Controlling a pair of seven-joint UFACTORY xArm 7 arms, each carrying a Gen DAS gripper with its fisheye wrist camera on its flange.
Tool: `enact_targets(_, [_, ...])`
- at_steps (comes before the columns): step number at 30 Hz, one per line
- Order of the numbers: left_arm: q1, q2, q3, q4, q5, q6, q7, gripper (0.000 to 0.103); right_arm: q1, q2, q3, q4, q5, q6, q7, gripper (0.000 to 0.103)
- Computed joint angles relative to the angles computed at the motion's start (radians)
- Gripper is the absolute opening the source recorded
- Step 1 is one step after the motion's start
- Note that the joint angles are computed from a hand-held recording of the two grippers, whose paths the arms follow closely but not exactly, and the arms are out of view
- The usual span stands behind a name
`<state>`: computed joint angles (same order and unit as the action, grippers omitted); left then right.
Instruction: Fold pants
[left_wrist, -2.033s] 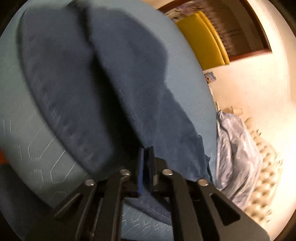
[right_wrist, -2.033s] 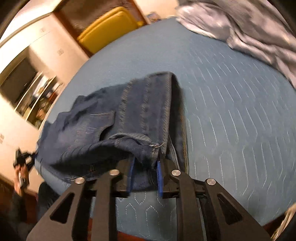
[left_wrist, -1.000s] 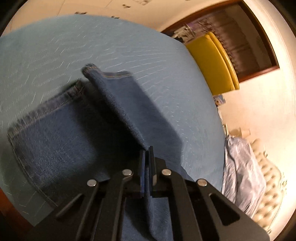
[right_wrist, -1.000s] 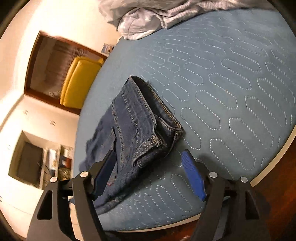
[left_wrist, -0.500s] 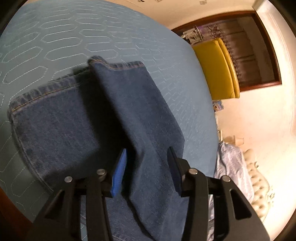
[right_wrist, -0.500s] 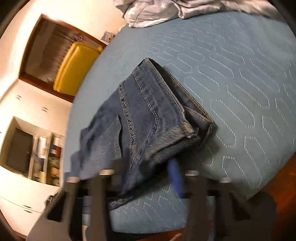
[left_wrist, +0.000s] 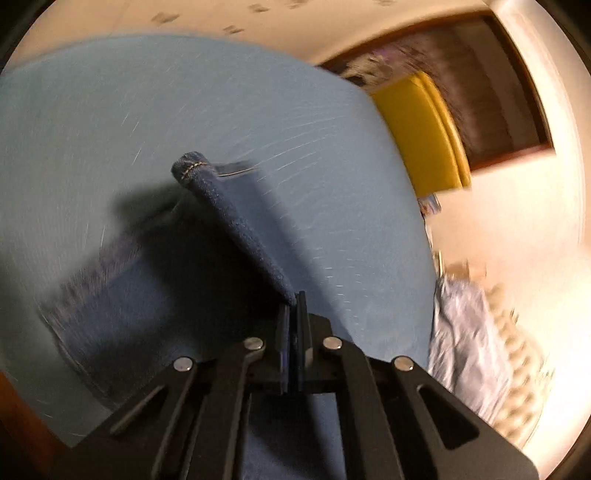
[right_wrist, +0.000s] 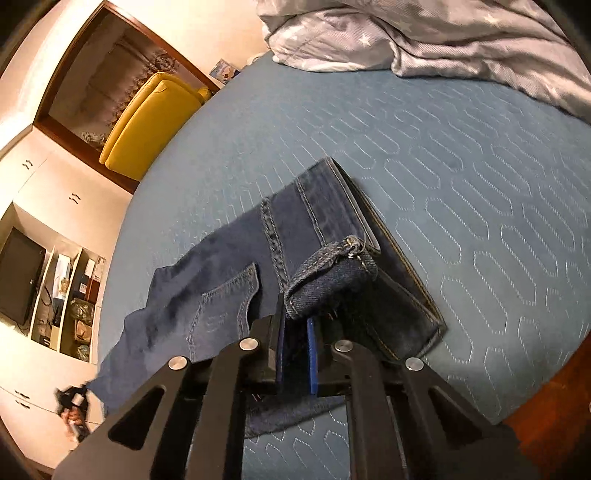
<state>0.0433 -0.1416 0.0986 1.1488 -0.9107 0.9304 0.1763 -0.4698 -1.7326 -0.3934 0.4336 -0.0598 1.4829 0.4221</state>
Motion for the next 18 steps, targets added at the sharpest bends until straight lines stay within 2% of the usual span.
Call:
enact_targets(3, [0.000, -0.013, 0.000, 0.097, 0.060, 0.064, 0.019, 0.002, 0.000, 0.001, -0.003, 0.002, -0.002, -0.006, -0.001, 0.009])
enact_targets(6, [-0.010, -0.079, 0.000, 0.102, 0.097, 0.068, 0.070, 0.002, -0.009, -0.026, -0.006, -0.002, 0.000, 0.015, 0.005, 0.009])
enact_targets(9, [-0.022, -0.205, 0.003, -0.040, 0.123, 0.000, 0.067, 0.001, -0.029, -0.064, -0.032, -0.009, -0.016, 0.055, 0.009, 0.009])
enact_targets(11, [-0.021, -0.257, 0.030, -0.182, 0.150, 0.001, 0.039, 0.001, -0.039, -0.083, -0.059, -0.011, -0.027, 0.080, 0.010, 0.008])
enact_targets(15, [-0.017, -0.284, 0.132, -0.359, 0.045, 0.038, 0.054, 0.003, -0.030, -0.080, -0.064, -0.001, -0.035, 0.110, 0.001, 0.008])
enact_targets(17, [-0.003, -0.289, 0.163, -0.390, -0.006, 0.054, 0.063, 0.026, -0.014, -0.065, -0.057, 0.011, -0.034, 0.102, -0.003, 0.008])
enact_targets(18, [0.001, -0.279, 0.175, -0.390, -0.038, 0.057, 0.071, 0.043, -0.013, -0.064, -0.061, 0.011, -0.038, 0.103, -0.005, 0.008])
